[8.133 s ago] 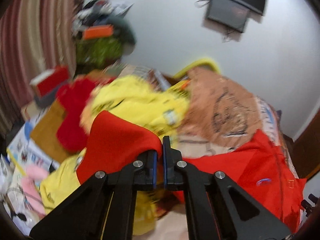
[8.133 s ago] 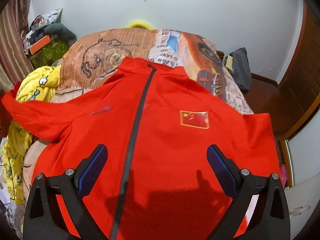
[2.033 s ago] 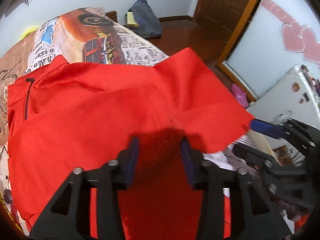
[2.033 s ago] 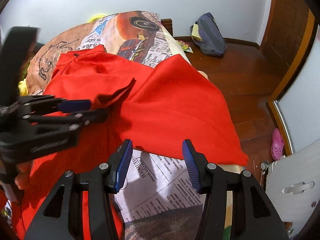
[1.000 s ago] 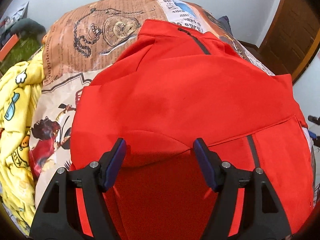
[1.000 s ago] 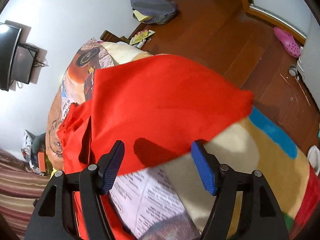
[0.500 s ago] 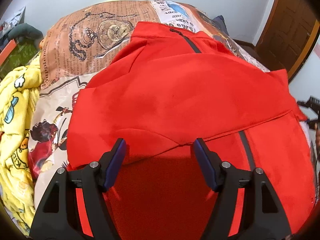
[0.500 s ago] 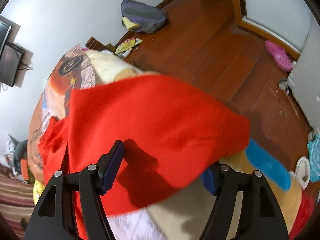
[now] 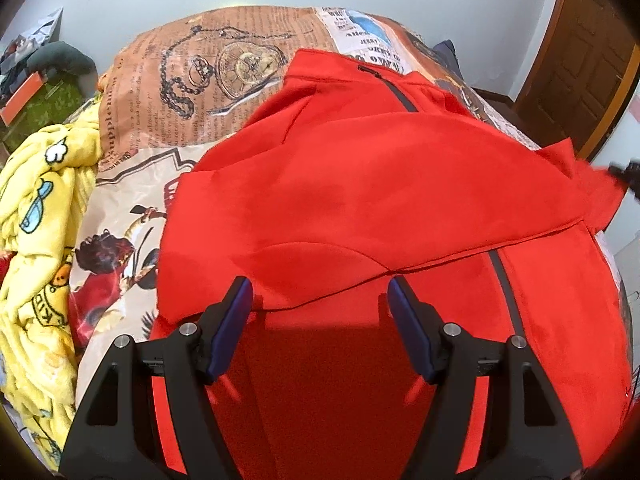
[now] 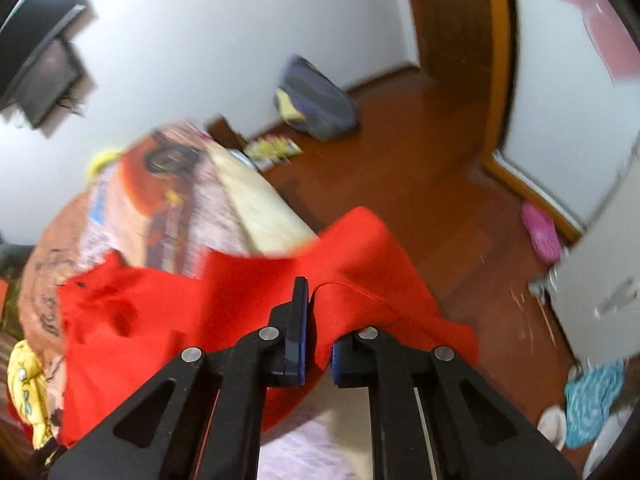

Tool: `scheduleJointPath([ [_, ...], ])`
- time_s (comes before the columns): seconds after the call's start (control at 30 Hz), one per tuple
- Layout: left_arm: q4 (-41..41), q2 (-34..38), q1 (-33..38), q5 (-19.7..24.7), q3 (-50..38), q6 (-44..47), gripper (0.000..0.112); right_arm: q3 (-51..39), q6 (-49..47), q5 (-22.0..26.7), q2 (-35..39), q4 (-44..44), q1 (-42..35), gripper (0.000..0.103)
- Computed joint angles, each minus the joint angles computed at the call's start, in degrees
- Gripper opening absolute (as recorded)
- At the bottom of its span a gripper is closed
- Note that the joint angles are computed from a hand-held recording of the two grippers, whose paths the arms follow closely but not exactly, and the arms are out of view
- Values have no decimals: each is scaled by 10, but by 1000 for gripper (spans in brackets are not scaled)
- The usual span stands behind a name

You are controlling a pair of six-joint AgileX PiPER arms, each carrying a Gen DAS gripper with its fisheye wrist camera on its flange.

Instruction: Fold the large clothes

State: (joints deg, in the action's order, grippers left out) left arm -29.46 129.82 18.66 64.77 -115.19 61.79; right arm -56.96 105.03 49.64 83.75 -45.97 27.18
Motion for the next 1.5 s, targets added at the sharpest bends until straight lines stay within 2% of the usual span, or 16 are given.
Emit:
scheduleJointPath([
  [0.1, -13, -15, 9, -3, 15, 25, 69, -77, -48, 36, 15, -16, 31, 7],
  [0.3, -36, -32, 25, 16, 26, 57, 69, -223, -178, -16, 79, 34, 67, 7],
  [0.4, -40, -30, 32, 29, 20, 56, 69, -277, -255, -52, 129, 97, 70, 7],
  [0.47, -40, -28, 37, 36, 17, 57, 69, -326, -338, -59, 181, 168, 69, 7],
  [0.63, -40, -34, 47, 34, 33, 76, 69, -432, -469, -8, 301, 282, 75, 7],
  [0.8, -34, -44, 51, 13, 59, 97, 69, -463, -479, 29, 348, 320, 90, 11],
  [0.87, -31, -44, 51, 11, 63, 98, 69, -457, -479, 39, 345, 347, 84, 12],
  [0.93, -30, -40, 52, 15, 58, 93, 69, -445, -504, 36, 330, 402, 73, 33],
  [0.97, -30, -39, 51, 17, 56, 90, 69, -428, -513, 20, 318, 424, 71, 36],
  [1.03, -30, -35, 50, 22, 48, 83, 69, -392, -523, -5, 286, 441, 74, 37],
  [1.1, -31, -35, 48, 23, 48, 78, 69, -375, -519, -2, 261, 427, 85, 37],
  [1.2, -32, -38, 43, 22, 51, 72, 69, -327, -458, -5, 210, 367, 100, 40],
  [1.33, -37, -44, 37, 24, 56, 63, 69, -197, -328, -75, 118, 304, 88, 59],
  [1.5, -39, -49, 30, 24, 62, 58, 69, -73, -226, -133, 54, 288, 29, 60],
])
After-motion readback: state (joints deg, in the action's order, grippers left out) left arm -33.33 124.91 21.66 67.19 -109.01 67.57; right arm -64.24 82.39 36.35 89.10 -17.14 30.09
